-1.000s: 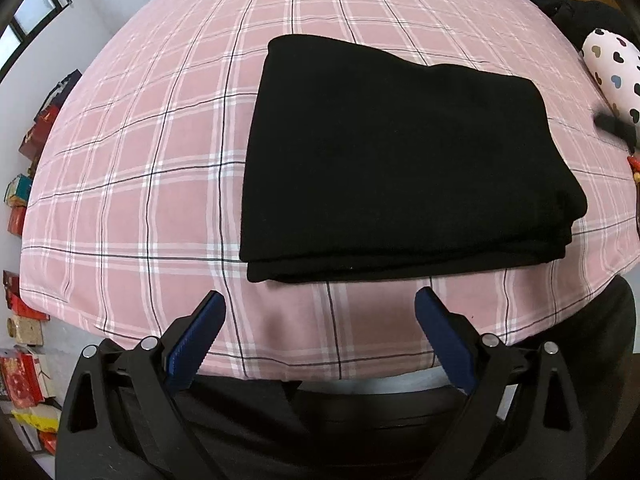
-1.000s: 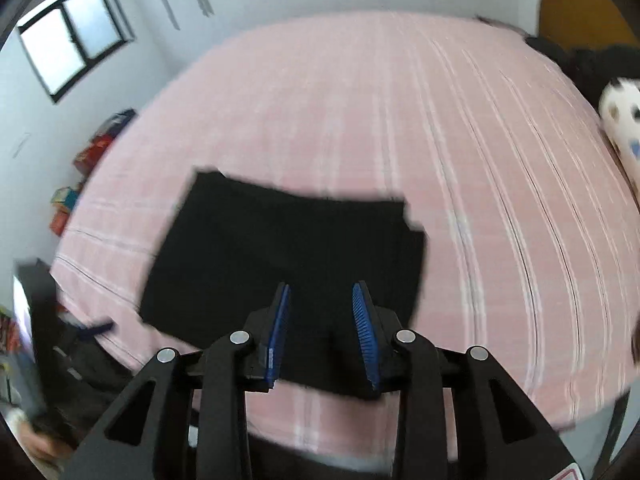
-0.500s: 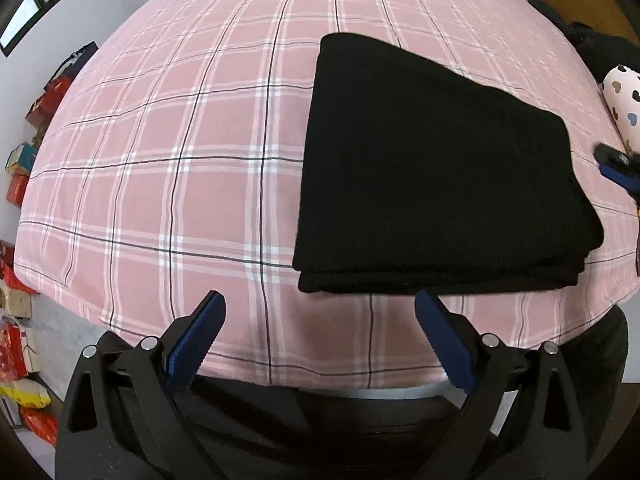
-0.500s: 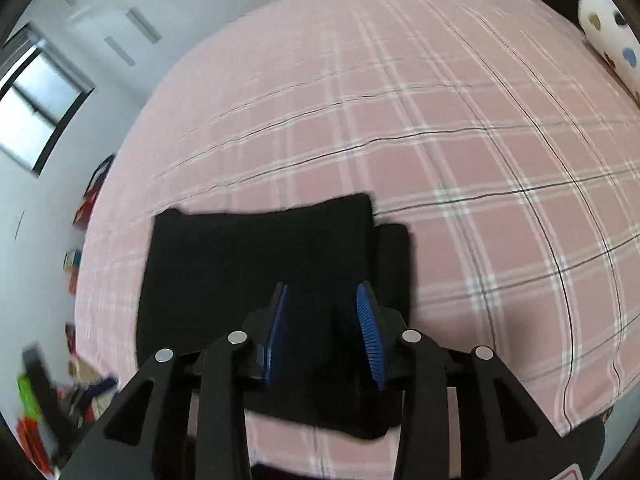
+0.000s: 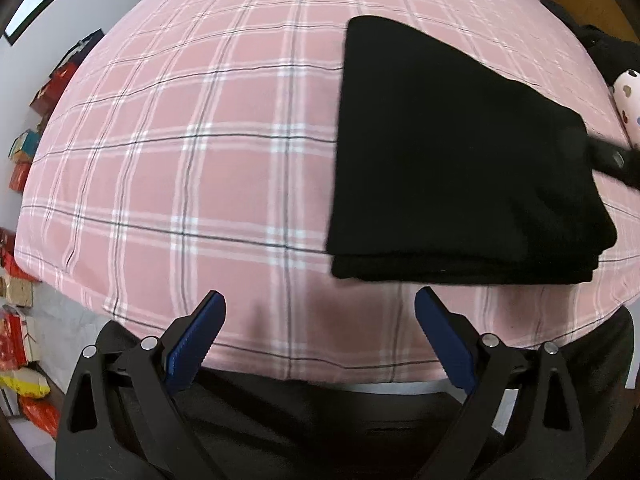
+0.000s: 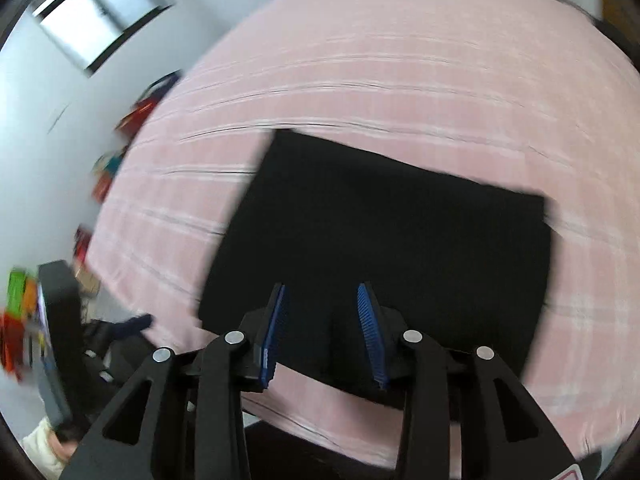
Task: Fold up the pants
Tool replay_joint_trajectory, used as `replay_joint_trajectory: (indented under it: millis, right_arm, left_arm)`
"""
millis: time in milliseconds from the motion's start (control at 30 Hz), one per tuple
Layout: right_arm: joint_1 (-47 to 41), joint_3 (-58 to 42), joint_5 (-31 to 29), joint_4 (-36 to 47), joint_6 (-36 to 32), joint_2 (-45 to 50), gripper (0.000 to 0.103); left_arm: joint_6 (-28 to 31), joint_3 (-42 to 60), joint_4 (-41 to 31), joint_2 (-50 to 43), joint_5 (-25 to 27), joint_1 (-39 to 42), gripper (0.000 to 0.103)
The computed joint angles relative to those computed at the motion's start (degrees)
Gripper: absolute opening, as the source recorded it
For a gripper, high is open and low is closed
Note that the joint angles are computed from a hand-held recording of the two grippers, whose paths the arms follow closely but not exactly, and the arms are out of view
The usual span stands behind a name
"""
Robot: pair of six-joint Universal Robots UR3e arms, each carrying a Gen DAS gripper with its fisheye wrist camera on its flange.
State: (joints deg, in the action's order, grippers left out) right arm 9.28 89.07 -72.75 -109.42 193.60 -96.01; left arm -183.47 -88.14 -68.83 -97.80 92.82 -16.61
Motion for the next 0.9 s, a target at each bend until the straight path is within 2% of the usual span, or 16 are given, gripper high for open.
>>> replay_joint_trajectory:
  millis: [133,167,200,267,300,400,533,567,600,700,733,800,867,900]
  right_arm:
    - [7.2,-7.3,1.4,-0.5,-0.2,16.8,0.045]
    - [10.0,-9.6,-2.0,1.4,1.1,18.0,0.045]
    - [11.2,-9.5,-3.6,0.0,0.6,17.9,0.046]
    - [10.7,-11.3,-3.9,0.9,0.3,16.3,0.045]
    - [9.3,-9.8,-3.8,-0.6,0.4,13.9,0.044]
    - [3.5,-7.8,-8.4,-0.9,0.2,8.5,0.044]
    - [-11.3,1.7,-12.4,-0.1,-2.1,1.8,0.044]
    - [-13.6,4.2,-13.9,-0.7,-2.5,1.1,0.037]
    - [-17.7,7.2,-14.2,0.1,-4.4,0.5,0.036]
    - [-26.4,12.8,-5.7,1.2,-7.0,-5.8,0.035]
    - [-28.2,13.2,-4.6,2.7,-7.3,-8.8,0.042]
    - [-31.1,14.2,-2.7,6.0,-9.6,-15.1,0.047]
    - [-32.4,16.4,-3.1,8.5,-10.8,-21.5,0.069]
    - [-34.1,18.0,-3.6,10.4,-12.3,-24.8,0.075]
  left_arm:
    - [0.3,-1.4,-0.1,2.0,0.5,1.3,0.093]
    - [0.4,-1.9,-0.1,2.3,0.8,1.6,0.093]
    - [0.5,-2.1,-0.1,2.7,1.1,1.8,0.093]
    - [0.7,-2.5,-0.2,3.2,1.5,2.3,0.093]
    - [0.9,-2.8,0.0,3.4,1.5,2.5,0.093]
    - [1.0,-2.6,-0.1,3.2,1.0,3.0,0.093]
    - [1.1,-1.3,-0.3,2.6,0.4,2.6,0.093]
    - [1.0,-0.8,-0.2,2.0,0.4,2.2,0.093]
    - [0.9,-0.4,-0.3,1.8,0.3,2.0,0.093]
    - [0.8,1.2,-0.8,0.8,0.3,1.0,0.093]
    - [0.6,2.0,-1.0,0.3,0.6,0.4,0.093]
    - [0.5,3.4,-1.2,-1.0,0.6,-0.2,0.093]
    - [0.4,4.9,-1.3,-2.5,0.4,-0.9,0.093]
    - [0.6,5.0,-1.2,-2.8,0.2,-1.0,0.093]
